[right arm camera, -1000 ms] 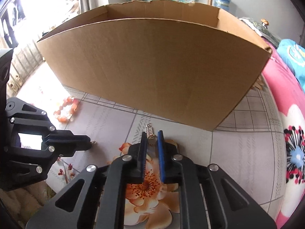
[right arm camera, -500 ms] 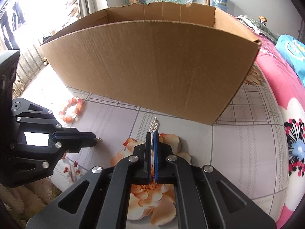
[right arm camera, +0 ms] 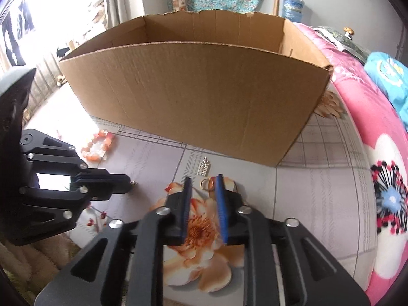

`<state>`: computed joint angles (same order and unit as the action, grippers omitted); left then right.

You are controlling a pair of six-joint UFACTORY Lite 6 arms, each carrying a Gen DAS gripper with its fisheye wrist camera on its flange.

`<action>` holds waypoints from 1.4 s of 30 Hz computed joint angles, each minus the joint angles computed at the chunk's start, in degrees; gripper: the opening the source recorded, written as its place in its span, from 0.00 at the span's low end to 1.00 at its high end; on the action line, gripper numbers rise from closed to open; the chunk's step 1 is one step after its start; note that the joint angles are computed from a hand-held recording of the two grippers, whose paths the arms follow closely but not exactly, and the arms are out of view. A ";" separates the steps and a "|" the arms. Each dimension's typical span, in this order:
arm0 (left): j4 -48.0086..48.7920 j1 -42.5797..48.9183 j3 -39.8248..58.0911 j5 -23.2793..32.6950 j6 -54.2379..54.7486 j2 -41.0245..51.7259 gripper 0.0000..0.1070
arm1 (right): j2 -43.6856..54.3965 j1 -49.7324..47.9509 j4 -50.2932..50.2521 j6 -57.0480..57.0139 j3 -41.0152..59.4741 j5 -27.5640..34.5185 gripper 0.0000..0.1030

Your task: Organize jewelry

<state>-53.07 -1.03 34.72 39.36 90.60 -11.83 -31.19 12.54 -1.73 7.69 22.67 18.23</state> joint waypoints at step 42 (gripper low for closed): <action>0.34 7.64 4.23 15.13 -2.95 -9.96 0.00 | -24.12 -3.46 5.36 -1.22 -0.72 11.72 0.10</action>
